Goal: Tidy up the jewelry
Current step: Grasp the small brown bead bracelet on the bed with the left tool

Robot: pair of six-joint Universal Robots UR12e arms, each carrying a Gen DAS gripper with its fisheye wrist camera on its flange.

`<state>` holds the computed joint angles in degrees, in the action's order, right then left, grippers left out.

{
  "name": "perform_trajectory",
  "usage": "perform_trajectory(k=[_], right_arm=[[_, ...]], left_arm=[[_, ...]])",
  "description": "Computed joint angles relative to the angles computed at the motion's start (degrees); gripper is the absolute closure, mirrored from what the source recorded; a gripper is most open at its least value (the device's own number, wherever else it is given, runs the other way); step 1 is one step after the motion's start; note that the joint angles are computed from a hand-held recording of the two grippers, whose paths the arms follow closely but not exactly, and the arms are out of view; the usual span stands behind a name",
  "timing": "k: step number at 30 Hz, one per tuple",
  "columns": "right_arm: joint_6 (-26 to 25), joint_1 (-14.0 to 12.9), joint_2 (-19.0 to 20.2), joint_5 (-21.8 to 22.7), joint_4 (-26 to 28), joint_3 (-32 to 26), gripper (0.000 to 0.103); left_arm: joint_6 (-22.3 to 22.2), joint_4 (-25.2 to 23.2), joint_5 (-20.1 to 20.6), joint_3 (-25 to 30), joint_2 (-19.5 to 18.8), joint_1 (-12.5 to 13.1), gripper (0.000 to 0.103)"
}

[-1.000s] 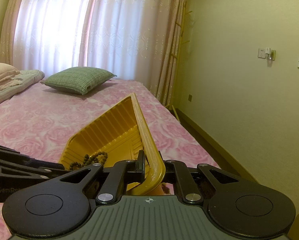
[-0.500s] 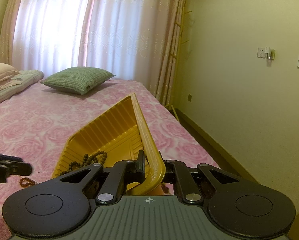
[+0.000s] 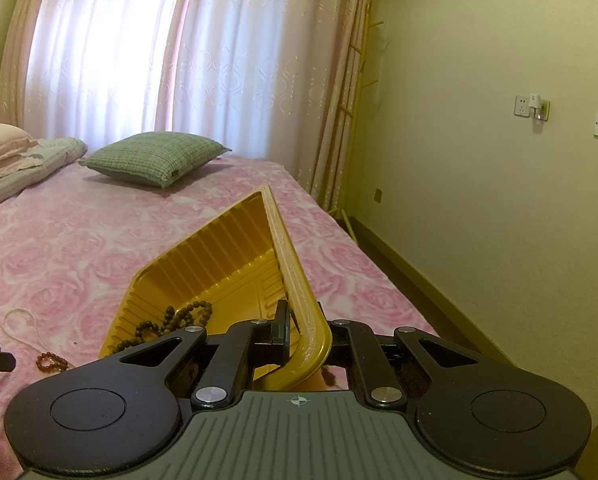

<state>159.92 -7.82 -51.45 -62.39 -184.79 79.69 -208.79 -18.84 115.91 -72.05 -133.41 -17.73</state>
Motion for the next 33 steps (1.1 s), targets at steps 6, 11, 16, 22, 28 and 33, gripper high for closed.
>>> perform_trajectory(k=[6,11,16,22,28,33], right_arm=[[-0.17,0.14,0.21,-0.36,-0.07,-0.1,0.094],[-0.24,0.12,0.4,-0.53,0.07,-0.28,0.094],[-0.27,0.15,0.46,-0.57,0.03,-0.33,0.094],[-0.24,0.19,0.56,-0.66,-0.02,-0.42,0.094],[-0.24,0.21,0.64,-0.66,-0.06,-0.49,0.094],[-0.21,0.2,0.66,-0.57,-0.12,-0.48,0.094]], left_arm=[[0.34,0.73,-0.67,2.52,-2.03,0.29,0.081],[0.47,-1.55,-1.1,4.98,-3.33,0.69,0.082],[1.68,-3.94,-0.46,6.36,-4.2,0.73,0.09],[2.14,-4.35,-0.22,6.02,-3.97,0.65,0.099],[1.87,-3.94,-0.21,4.66,-2.7,0.61,0.099],[2.04,-2.08,0.64,3.34,-1.37,0.6,0.099]])
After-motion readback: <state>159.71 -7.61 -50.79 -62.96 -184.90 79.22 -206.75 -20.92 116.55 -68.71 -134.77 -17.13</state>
